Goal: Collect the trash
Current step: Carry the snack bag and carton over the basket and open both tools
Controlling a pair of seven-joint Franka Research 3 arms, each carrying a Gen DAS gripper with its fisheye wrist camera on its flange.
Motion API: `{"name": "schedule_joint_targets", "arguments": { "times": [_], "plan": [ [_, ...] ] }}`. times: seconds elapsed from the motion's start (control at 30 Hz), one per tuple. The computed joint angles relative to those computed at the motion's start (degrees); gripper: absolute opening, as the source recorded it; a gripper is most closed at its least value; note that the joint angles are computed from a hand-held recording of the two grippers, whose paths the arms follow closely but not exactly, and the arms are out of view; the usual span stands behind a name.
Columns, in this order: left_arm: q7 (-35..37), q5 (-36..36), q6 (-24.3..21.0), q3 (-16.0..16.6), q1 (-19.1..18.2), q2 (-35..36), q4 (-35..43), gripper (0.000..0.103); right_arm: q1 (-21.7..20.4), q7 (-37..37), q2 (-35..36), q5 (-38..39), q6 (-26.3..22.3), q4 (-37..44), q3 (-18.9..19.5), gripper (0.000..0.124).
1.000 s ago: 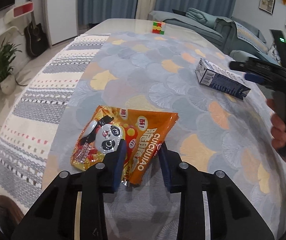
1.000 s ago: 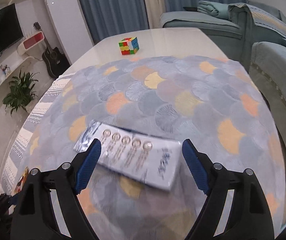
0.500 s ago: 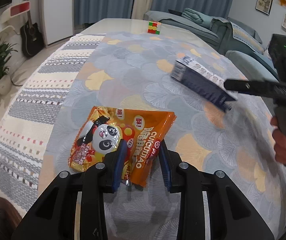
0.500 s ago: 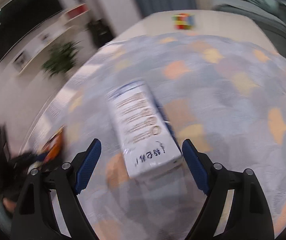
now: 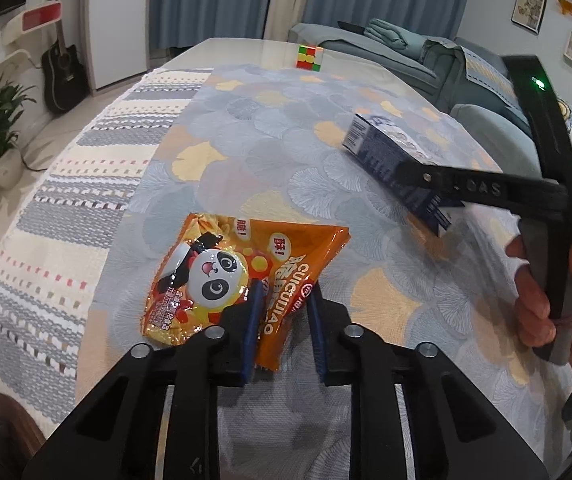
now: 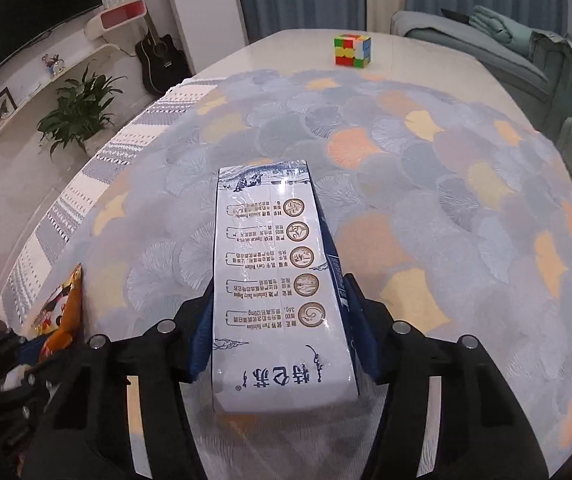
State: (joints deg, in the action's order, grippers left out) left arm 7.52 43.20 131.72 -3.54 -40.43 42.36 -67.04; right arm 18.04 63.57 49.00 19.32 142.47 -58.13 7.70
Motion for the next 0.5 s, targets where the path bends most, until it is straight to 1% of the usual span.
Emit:
{"name": "schedule_joint_targets", "arguments": {
  "times": [0.07,0.17,0.3,0.37,0.4,0.47,0.5],
  "plan": [
    [0.58,0.20,1.07,-0.19,0.16,-0.26,-0.44,0.007,-0.80,-1.13,-3.80,1.29,3.81,-6.34,0.58,0.054],
    [0.54,0.84,2.56,-0.32,-0.30,-1.17,-1.47,0.006,-4.01,-5.27,-12.17,5.88,10.36,-19.16,3.00,0.054],
    [-0.26,1.34,5.35,-0.70,-1.16,-1.40,-0.79,0.005,-7.45,-10.23,-21.05,12.23,15.65,-31.38,4.73,0.054],
    [1.03,1.15,5.04,-0.82,-1.95,-0.18,2.03,0.005,-8.50,-12.43,-24.62,15.41,17.38,-35.89,4.99,0.054],
    [2.25,1.02,4.47,-0.87,-2.64,0.98,4.65,0.005,-9.19,-13.81,-27.43,17.42,19.04,-39.40,5.04,0.054],
    [4.16,0.52,4.24,-0.69,-3.58,2.69,8.21,0.004,-10.31,-16.83,-31.35,21.59,20.87,-43.88,5.20,0.054],
    [5.84,0.00,3.79,-0.75,-4.22,4.25,11.38,0.004,-10.61,-18.23,-33.22,23.66,21.81,-45.90,4.97,0.054]
  ]
}}
